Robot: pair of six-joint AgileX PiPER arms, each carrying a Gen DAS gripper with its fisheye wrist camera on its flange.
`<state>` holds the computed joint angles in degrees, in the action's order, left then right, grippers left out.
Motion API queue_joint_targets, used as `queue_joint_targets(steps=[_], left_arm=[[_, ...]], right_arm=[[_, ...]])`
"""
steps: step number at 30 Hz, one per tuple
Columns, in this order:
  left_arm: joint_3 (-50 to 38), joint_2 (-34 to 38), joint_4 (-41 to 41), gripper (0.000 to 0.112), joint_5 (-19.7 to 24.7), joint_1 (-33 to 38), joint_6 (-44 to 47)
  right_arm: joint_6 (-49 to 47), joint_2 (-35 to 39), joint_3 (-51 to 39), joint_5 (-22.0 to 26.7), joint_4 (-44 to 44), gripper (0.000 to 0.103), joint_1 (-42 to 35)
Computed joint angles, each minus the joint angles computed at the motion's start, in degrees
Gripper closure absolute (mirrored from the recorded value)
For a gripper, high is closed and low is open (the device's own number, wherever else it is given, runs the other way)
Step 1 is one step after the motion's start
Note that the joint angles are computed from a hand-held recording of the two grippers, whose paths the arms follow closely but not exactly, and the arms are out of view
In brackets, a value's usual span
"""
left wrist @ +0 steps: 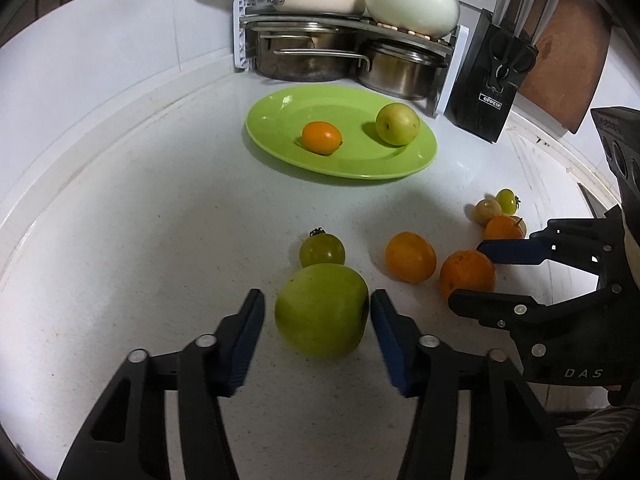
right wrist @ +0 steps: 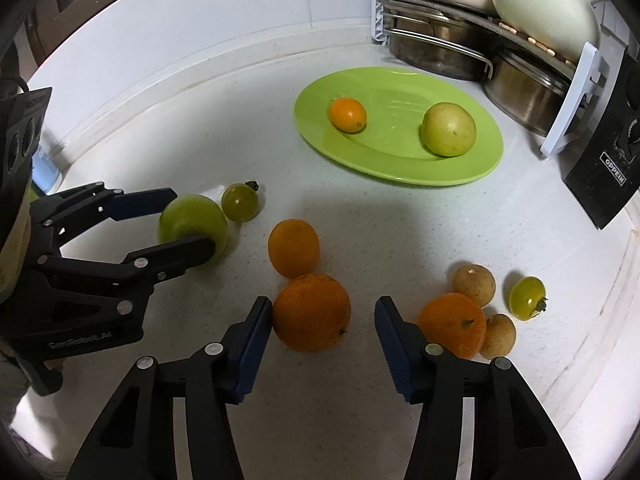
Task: Organize fruits
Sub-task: 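Grasp the green apple with the left tool while the right tool grasps a large orange, then carry the apple and orange onto the green plate and open both tools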
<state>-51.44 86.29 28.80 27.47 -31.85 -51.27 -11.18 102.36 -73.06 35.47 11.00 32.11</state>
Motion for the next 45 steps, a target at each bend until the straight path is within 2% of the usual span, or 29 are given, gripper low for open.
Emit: queue_joint_targets(steps=[5,20,26,34,45], left_arm=[[0.03,-0.04,0.44,0.064,0.14,-0.34,-0.78],[0.31,-0.68,2.79,0.066,1.56,-1.84,-5.17],[-0.34,-2.06,5.09,0.066,3.59,-3.33,-8.93],[-4.44,-2.49,9.4,0.066,8.27,-5.7,-14.25],[-13.76,1.36,11.0,0.066,11.68,-5.37,-12.64]], right_arm=[[-2.0,0.43,-0.28,0.35,1.9,0.061,-0.2],[-0.66,-0.66,0.67,-1.12,0.48,0.062,0.03],[-0.94,-3.15,1.83,-1.78,0.48,0.062,-0.04],[-3.08,-6.07,1.83,-3.11,1.64,0.062,-1.67],[-6.71,-4.35,-6.34,-2.42,3.18,0.062,-5.74]])
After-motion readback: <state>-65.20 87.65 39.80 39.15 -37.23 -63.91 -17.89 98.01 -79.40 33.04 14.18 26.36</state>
